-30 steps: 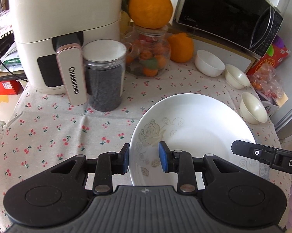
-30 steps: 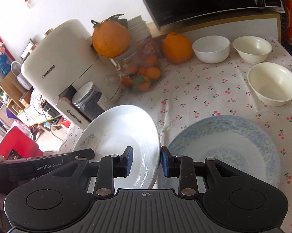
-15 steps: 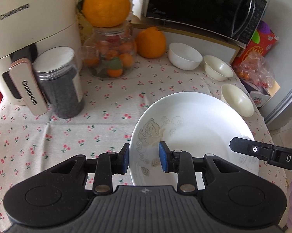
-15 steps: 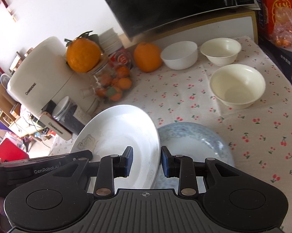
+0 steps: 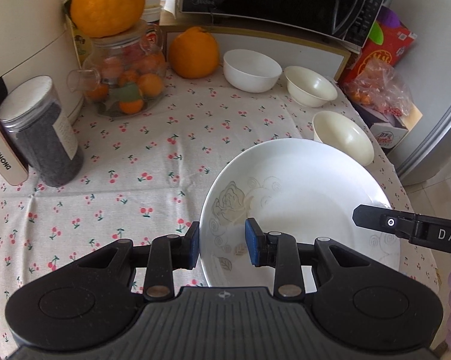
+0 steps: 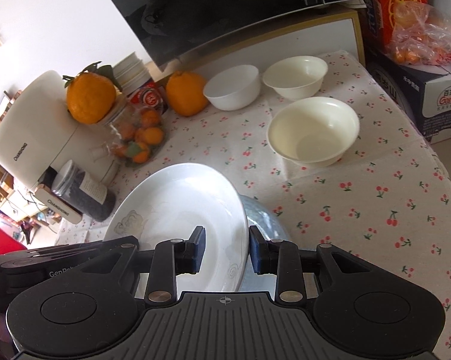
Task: Organize plates and bowls
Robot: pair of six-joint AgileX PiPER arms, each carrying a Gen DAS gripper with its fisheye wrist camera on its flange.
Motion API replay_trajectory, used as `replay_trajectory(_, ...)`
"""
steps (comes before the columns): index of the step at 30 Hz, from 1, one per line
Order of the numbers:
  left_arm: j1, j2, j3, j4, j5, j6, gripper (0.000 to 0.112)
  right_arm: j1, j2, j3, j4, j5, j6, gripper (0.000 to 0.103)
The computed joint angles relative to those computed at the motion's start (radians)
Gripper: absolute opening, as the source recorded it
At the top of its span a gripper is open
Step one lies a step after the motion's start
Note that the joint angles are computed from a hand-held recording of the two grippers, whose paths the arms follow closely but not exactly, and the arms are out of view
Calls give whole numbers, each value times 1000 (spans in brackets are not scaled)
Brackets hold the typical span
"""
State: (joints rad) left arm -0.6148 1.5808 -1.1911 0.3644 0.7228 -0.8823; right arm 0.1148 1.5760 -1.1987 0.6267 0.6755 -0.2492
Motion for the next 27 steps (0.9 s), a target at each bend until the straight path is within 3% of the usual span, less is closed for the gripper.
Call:
replay_trajectory(16, -25, 53, -32, -12, 29, 37, 28, -17, 20, 3, -52, 27, 21, 30)
replay_trajectory(20, -60, 75, -45, 68, 67, 5, 24, 1, 11, 12, -74, -8, 14, 30)
replay_trajectory(21, -65, 75, -47, 77, 70, 6, 20, 4, 9, 12, -78, -13, 16, 30)
replay_trajectory(22, -57, 64, -35, 45, 35, 45, 8, 8, 11, 8, -96, -16, 37, 30)
replay_trajectory(23, -44, 55, -24, -26, -11, 103, 3, 3, 15, 6, -85, -9, 29, 30)
replay_trajectory(25, -63, 64, -39, -49, -11, 127, 3, -2, 20, 7, -74, -6, 18, 30)
replay_trajectory(27, -107, 89, -60, 20, 16, 106, 3, 3, 22, 7, -83, -11, 12, 30)
